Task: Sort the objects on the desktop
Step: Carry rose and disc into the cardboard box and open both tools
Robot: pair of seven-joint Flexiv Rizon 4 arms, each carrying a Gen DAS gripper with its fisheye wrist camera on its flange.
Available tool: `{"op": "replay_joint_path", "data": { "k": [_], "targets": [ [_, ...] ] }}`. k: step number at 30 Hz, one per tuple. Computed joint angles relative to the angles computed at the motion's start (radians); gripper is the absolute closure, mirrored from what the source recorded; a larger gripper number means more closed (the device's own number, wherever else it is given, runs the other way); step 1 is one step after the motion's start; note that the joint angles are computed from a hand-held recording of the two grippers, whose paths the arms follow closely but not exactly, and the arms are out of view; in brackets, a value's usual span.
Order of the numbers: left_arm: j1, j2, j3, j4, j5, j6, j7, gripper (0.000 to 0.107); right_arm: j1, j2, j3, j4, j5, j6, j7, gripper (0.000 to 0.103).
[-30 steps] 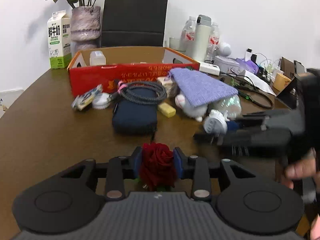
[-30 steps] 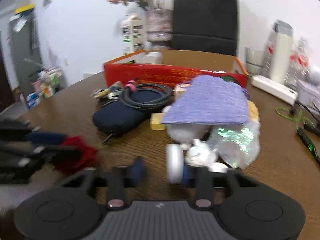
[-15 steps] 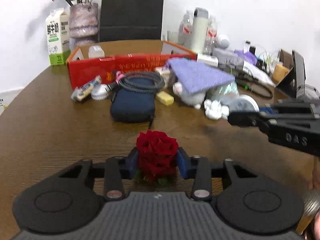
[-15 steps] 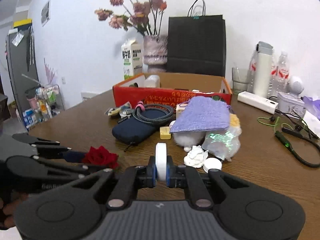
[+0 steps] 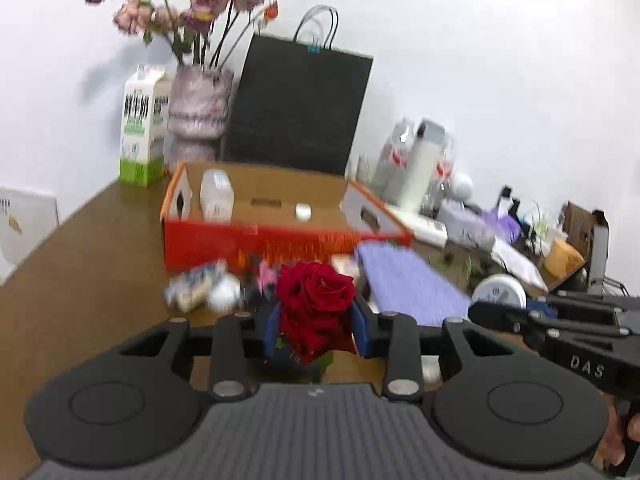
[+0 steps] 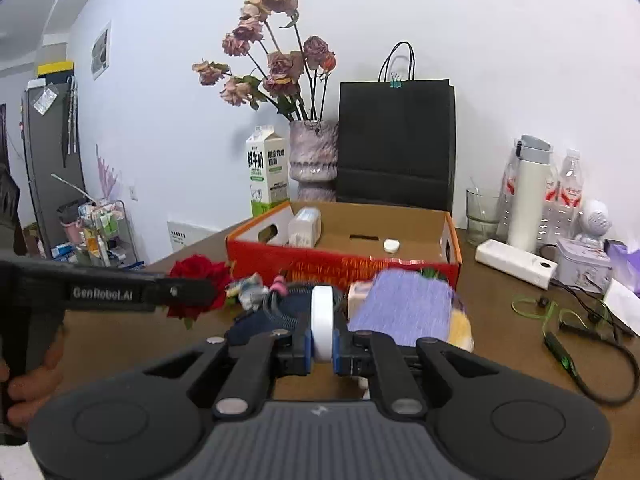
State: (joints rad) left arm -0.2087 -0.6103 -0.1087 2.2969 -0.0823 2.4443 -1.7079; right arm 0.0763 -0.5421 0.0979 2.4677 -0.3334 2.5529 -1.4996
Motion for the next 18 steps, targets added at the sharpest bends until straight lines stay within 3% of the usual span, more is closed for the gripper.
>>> {"op": "replay_joint_path", "data": {
  "k": [2, 4, 6, 9, 11, 12, 13, 15, 16, 18],
  "targets": [
    [0.034, 0.004, -0.013, -0.051, 0.042, -0.038, 0.011, 0.071, -0.054, -0.002, -0.019, -0.062, -0.143, -0.06, 0.093, 0.094],
    [0.071, -0.006, -0.03, -0.12, 0.087, -0.08, 0.02, 0.071, -0.037, -0.006, -0.077, -0.131, -0.224, -0.106, 0.159, 0.094],
    [0.077, -0.021, -0.03, -0.208, 0.075, -0.157, 0.053, 0.071, -0.062, -0.027, -0.082, -0.236, -0.3, -0.171, 0.226, 0.094],
    [0.11, -0.056, -0.056, -0.362, 0.066, -0.315, 0.094, 0.071, -0.167, -0.082, 0.061, -0.434, -0.311, -0.364, 0.207, 0.094],
    [0.116, -0.102, -0.061, -0.485, 0.038, -0.428, 0.132, 0.071, -0.154, -0.134, 0.091, -0.589, -0.274, -0.517, 0.163, 0.094],
    [0.109, -0.136, -0.062, -0.567, -0.014, -0.513, 0.185, 0.07, -0.151, -0.17, 0.094, -0.67, -0.313, -0.587, 0.2, 0.094],
    [0.093, -0.166, -0.032, -0.642, -0.008, -0.585, 0.172, 0.07, -0.141, -0.209, 0.065, -0.751, -0.417, -0.638, 0.3, 0.094],
    [0.002, -0.248, 0.085, -0.805, -0.14, -0.728, 0.207, 0.071, -0.097, -0.291, 0.033, -0.914, -0.497, -0.782, 0.357, 0.094],
    [-0.023, -0.288, 0.134, -0.88, -0.155, -0.795, 0.198, 0.071, -0.074, -0.337, 0.039, -0.996, -0.467, -0.866, 0.297, 0.094],
    [-0.105, -0.379, 0.297, -1.037, -0.195, -0.933, 0.126, 0.071, -0.014, -0.422, 0.061, -1.159, -0.263, -1.072, 0.127, 0.094]
  ]
}}
